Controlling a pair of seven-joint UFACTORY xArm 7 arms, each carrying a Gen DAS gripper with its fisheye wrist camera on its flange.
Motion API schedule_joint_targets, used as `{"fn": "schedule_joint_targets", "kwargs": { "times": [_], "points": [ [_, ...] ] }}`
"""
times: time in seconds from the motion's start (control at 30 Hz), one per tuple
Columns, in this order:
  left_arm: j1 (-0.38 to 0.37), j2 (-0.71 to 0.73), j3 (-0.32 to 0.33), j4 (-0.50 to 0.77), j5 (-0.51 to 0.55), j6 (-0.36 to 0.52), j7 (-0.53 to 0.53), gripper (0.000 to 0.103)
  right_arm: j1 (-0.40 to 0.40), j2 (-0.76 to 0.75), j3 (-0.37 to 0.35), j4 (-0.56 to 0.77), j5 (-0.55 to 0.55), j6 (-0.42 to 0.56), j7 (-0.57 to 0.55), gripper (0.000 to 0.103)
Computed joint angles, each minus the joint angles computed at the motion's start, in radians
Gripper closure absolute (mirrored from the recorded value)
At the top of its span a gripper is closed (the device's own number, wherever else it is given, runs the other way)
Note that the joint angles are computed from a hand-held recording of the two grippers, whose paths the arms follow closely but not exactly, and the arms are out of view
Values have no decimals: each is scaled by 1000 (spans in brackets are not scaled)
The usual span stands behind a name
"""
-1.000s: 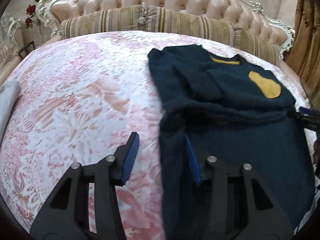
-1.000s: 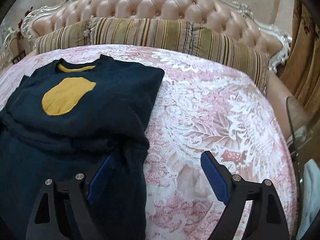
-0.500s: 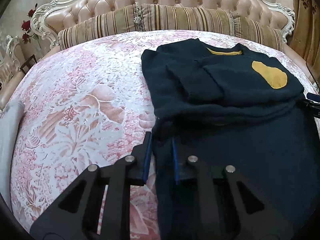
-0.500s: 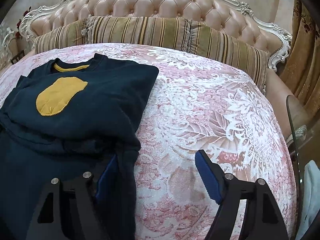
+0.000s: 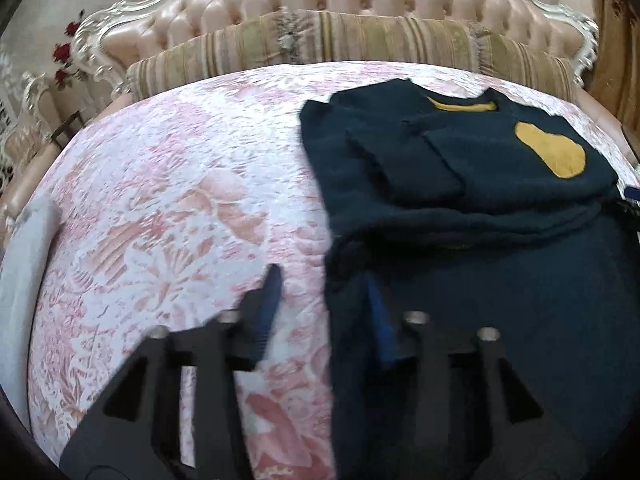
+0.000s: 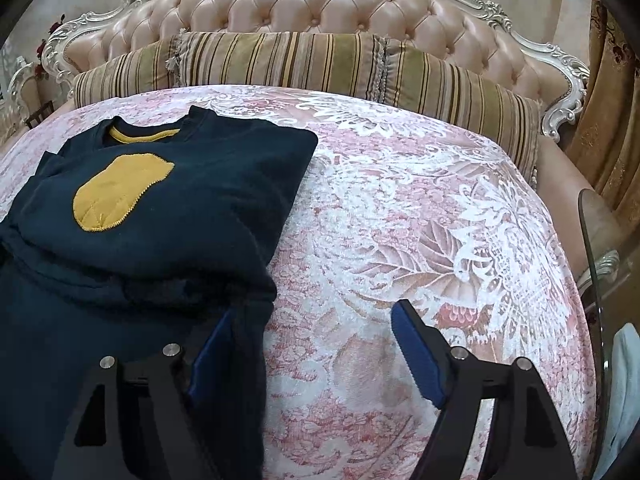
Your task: Fold clothes
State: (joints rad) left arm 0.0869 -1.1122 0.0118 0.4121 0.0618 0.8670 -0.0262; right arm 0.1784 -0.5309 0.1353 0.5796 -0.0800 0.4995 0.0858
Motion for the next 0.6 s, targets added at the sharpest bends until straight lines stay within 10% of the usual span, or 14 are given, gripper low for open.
{"fn": "schedule_joint_targets", "kwargs": {
  "times": [0.3,0.47,0.6],
  "points": [
    [32,-466,164,4,-69,470,130,54,82,-539,-138,-194,123,298,-149,20],
    [32,-716,164,35,-181,800,66,54,68,-892,-160,-299,195,632,-193,20],
    [15,-779,97,32,-205,866,9,54,48,-1032,-160,-333,266,755,-179,20]
  ]
}}
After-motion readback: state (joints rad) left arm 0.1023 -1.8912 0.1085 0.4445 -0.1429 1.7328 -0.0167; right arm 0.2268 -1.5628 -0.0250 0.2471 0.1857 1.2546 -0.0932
